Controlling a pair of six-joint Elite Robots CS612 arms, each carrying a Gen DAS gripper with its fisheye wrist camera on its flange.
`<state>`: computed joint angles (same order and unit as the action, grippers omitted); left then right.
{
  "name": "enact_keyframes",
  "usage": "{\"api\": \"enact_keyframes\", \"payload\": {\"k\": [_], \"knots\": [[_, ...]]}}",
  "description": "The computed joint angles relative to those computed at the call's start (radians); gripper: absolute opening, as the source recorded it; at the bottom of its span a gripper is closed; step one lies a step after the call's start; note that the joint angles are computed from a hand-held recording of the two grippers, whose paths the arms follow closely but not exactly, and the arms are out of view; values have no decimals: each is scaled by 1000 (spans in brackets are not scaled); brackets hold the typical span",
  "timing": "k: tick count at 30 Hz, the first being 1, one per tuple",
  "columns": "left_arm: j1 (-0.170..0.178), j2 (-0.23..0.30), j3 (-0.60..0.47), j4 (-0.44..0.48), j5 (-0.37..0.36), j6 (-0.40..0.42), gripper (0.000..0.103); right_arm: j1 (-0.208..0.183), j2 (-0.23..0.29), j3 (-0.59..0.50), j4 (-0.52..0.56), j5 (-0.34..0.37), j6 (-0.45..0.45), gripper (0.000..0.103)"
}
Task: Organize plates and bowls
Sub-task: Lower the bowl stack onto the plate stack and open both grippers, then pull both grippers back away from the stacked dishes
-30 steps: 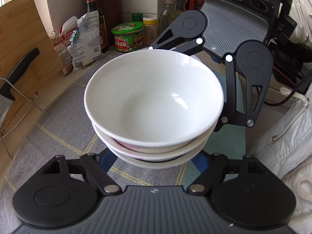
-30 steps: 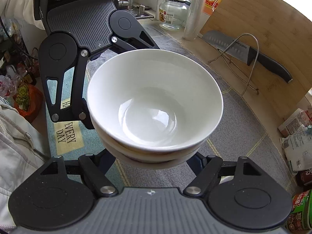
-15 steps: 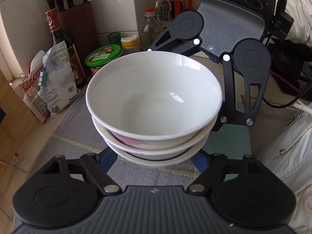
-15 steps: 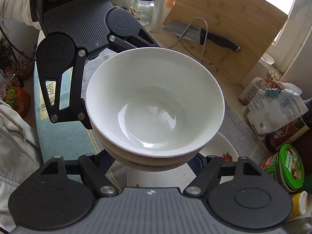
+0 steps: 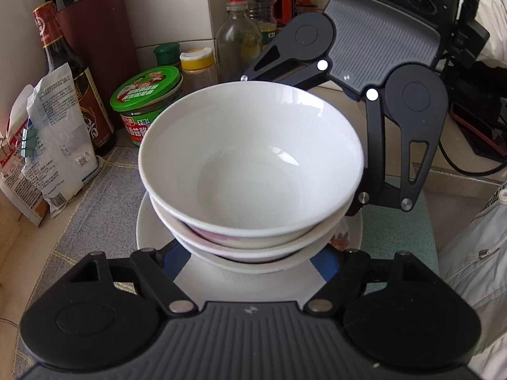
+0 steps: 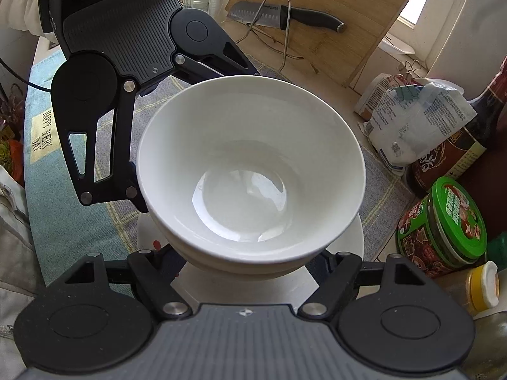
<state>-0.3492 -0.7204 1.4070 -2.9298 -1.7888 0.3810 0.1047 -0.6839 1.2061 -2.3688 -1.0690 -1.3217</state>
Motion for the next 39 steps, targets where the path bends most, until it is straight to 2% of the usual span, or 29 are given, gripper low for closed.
{"api": "enact_keyframes", "payload": {"k": [16,22,23,24,26,27,33,36,39], "knots": [[10,27,-43,45,-33,-27,81,-2,31,-55,55,-12,-7,82],[13,30,-48,49,-41,-34,81,-3,25,-44,49,-11,-4,83],[13,30,-48,47,-40,-30,81,-3,24,-43,46,-13,-1,85],[13,30,-47,44,-39,-31,82,-4,24,-43,49,-4,-1,93],[13,27,-36,8,-36,-42,93,-10,22,-40,57,33,2,103],[12,26,-28,-14,-29,-49,97,-11,21,-43,70,41,7,103],[7,0,39,-133,34,-110,99,-13,8,-5,-2,28,61,103],[0,-24,100,-251,92,-167,99,-16,-12,36,-75,36,140,103],[-15,-48,159,-395,198,-245,103,-11,-46,103,-211,1,261,103]]}}
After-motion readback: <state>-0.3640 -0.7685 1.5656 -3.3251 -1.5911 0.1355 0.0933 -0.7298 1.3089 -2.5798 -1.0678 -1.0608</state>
